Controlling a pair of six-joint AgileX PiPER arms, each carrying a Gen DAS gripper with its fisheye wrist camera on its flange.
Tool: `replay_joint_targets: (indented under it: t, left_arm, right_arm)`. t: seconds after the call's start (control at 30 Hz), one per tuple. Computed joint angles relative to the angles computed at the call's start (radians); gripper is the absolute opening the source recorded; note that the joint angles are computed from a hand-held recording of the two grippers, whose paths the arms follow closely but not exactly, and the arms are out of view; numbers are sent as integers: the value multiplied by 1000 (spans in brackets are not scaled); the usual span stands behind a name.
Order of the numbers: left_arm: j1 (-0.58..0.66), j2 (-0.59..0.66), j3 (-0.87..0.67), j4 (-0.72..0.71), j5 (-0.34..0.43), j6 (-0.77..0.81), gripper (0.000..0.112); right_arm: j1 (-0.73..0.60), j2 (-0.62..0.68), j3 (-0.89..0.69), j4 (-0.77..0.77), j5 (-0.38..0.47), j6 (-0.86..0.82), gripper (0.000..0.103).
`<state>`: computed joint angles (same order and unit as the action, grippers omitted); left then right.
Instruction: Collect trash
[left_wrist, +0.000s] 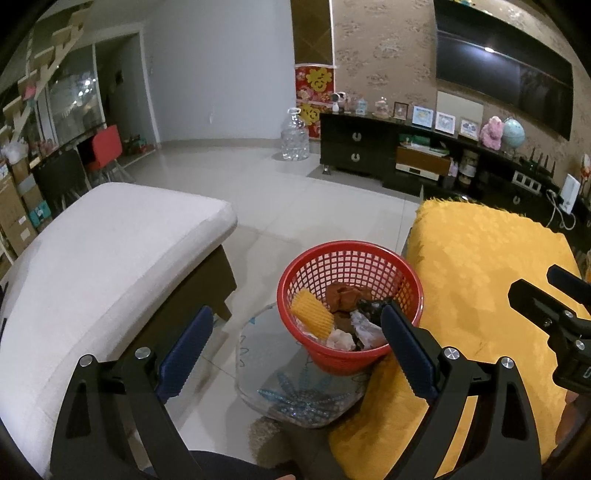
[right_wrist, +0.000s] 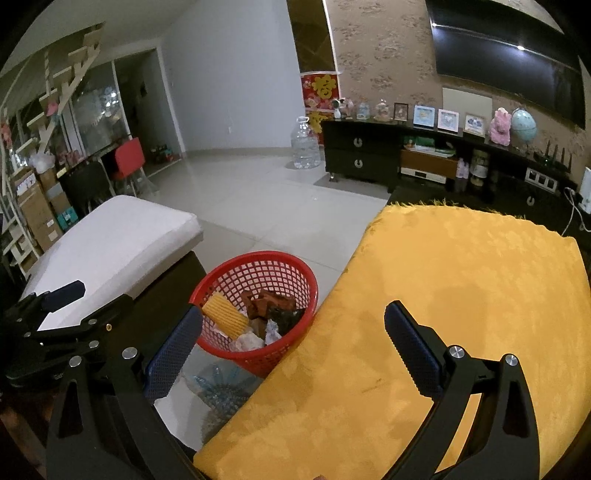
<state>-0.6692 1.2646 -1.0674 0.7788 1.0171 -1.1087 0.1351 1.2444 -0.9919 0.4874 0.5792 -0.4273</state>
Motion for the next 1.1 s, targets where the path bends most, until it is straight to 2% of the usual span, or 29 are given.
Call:
replay_joint_targets:
  t: [0.7, 0.87, 1.1]
  left_arm:
    - [5, -5, 11, -14, -9, 10, 89]
    - [17, -14, 37, -28, -43, 7, 89]
    - [4, -8, 42, -20, -31, -1, 89]
  right_arm:
    - [-6, -1, 7, 7, 5, -17, 96]
    - [-9, -2, 10, 10, 7, -23, 96]
    - [-10, -3, 9, 10, 9, -25, 96]
